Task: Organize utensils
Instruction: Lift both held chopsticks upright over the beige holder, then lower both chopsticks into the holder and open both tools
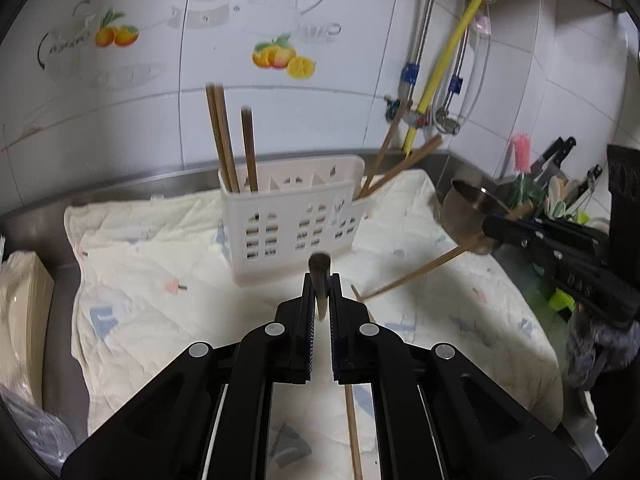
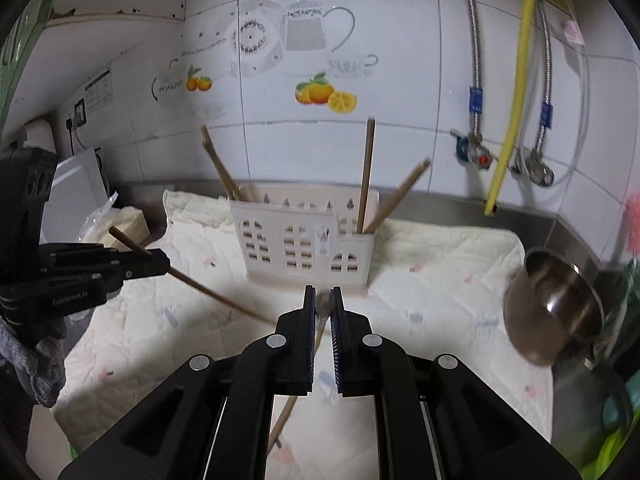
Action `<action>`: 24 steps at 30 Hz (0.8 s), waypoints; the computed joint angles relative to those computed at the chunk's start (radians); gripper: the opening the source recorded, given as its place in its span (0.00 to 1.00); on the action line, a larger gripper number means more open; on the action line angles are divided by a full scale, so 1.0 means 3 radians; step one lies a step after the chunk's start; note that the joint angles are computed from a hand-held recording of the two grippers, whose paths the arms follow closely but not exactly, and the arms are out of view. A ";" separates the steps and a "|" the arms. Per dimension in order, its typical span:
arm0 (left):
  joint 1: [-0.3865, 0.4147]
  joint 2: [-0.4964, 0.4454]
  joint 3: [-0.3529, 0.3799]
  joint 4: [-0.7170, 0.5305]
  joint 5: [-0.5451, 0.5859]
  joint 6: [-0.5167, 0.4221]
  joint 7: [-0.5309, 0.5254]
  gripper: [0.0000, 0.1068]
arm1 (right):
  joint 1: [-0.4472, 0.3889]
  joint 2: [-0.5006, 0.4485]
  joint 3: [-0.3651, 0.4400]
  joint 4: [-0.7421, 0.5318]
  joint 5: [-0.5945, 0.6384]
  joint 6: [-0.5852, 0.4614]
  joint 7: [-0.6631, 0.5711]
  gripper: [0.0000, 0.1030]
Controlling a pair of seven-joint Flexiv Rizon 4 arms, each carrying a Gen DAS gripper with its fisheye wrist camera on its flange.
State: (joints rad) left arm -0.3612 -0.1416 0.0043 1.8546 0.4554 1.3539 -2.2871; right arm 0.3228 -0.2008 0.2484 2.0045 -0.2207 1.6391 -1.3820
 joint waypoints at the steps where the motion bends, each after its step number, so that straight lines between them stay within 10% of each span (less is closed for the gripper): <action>1: 0.0018 0.0008 -0.0009 -0.0020 -0.0032 -0.0003 0.0049 0.05 | -0.0111 -0.0024 0.0138 -0.0096 0.0071 -0.0076 -0.0102 0.07; 12: 0.0113 0.0009 -0.0062 -0.0395 -0.0250 -0.0067 0.0445 0.05 | -0.0204 -0.0209 0.0374 -0.1061 0.0669 -0.0696 -0.0913 0.07; 24: 0.0110 -0.0223 0.0102 -0.1159 -0.0166 -0.0273 0.0482 0.05 | 0.0145 -0.0538 0.0002 -0.1743 0.0420 -0.0727 -0.0783 0.07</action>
State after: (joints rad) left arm -0.3281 -0.2085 0.0349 1.5068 0.4056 1.2719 -2.1426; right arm 0.3665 -0.3621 0.2489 1.4814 -0.0948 1.4208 -1.6168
